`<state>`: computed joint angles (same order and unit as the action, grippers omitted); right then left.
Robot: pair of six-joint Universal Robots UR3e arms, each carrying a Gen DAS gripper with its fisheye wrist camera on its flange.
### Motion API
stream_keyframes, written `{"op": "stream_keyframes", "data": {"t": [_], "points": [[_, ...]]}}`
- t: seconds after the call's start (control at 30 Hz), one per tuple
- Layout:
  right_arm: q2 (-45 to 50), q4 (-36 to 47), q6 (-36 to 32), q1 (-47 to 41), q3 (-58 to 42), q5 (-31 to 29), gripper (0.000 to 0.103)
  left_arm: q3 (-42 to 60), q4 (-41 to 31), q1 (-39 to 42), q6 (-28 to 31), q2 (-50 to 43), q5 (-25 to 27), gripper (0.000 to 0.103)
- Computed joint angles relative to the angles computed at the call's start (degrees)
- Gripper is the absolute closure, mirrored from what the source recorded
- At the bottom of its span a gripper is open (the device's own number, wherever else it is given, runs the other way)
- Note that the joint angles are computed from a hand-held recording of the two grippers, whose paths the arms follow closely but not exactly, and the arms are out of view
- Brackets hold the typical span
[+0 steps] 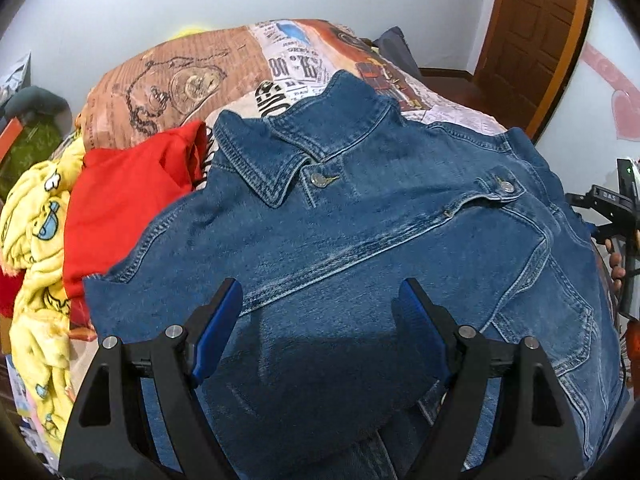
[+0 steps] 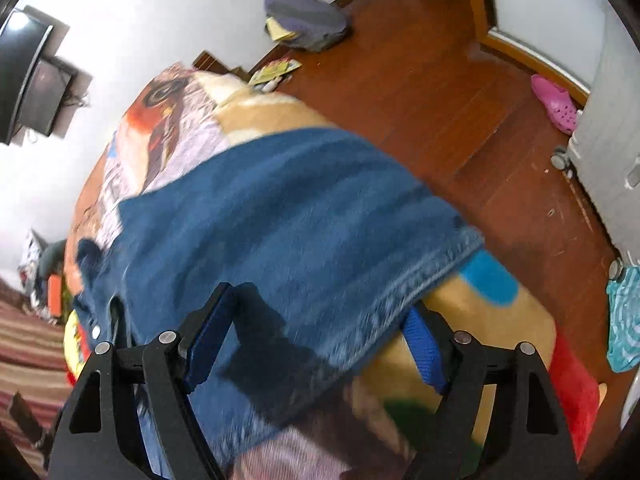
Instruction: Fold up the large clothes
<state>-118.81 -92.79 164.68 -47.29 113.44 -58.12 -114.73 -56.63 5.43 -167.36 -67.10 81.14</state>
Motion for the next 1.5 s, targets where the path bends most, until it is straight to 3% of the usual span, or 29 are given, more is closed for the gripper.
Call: {"op": "stream_keyframes", "data": {"t": [0.1, 0.17, 0.3, 0.43, 0.57, 0.77, 1.0, 1.07, 1.2, 1.37, 1.4, 1.5], "points": [[1.6, -7.2, 5.6, 3.3, 0.1, -2.7, 0.054, -0.2, -0.2, 0.6, -0.2, 0.0, 0.3, 0.023], [1.7, -10.1, 6.9, 5.8, -0.9, -5.4, 0.078, -0.1, -0.5, 1.1, -0.3, 0.1, 0.2, 0.023], [-1.4, -13.8, 5.2, 7.8, -2.0, -8.7, 0.09, -0.2, -0.8, 1.7, -0.1, 1.3, 0.3, 0.023], [-7.6, -10.4, 1.5, 5.8, -6.3, -4.0, 0.094, -0.3, -1.0, 1.9, 0.7, 3.1, 0.6, 0.023], [-9.9, -6.5, -0.8, 9.1, -14.8, 0.1, 0.094, 0.7, -2.7, 2.8, 2.0, 5.7, -0.8, 0.023], [-5.1, -8.5, 4.1, 28.0, -21.0, -3.5, 0.095, 1.1, -5.4, 5.0, 4.2, 9.5, -3.2, 0.023], [3.6, -13.3, 11.2, 43.8, -13.6, -8.3, 0.094, 0.2, -10.5, 8.1, 7.3, 13.4, -5.9, 0.023], [4.8, -13.6, 12.2, 45.9, -12.1, -9.9, 0.093, -0.1, -12.5, 9.2, 8.8, 14.7, -6.9, 0.023], [2.7, -9.5, 11.7, 43.2, -10.8, -7.2, 0.09, -1.6, -13.4, 9.4, 10.4, 16.1, -6.1, 0.023], [-1.0, 7.6, 3.7, 34.4, -16.8, -1.5, 0.057, -4.0, -13.2, 9.0, 10.8, 16.6, -4.9, 0.023], [-2.0, 8.0, 3.8, 33.9, -16.8, -1.9, 0.054, -4.2, -13.1, 9.1, 10.8, 16.6, -4.9, 0.023], [-5.1, 11.2, 3.1, 29.4, -18.6, -4.3, 0.035, -4.4, -12.6, 9.0, 10.2, 16.2, -4.9, 0.023]]}}
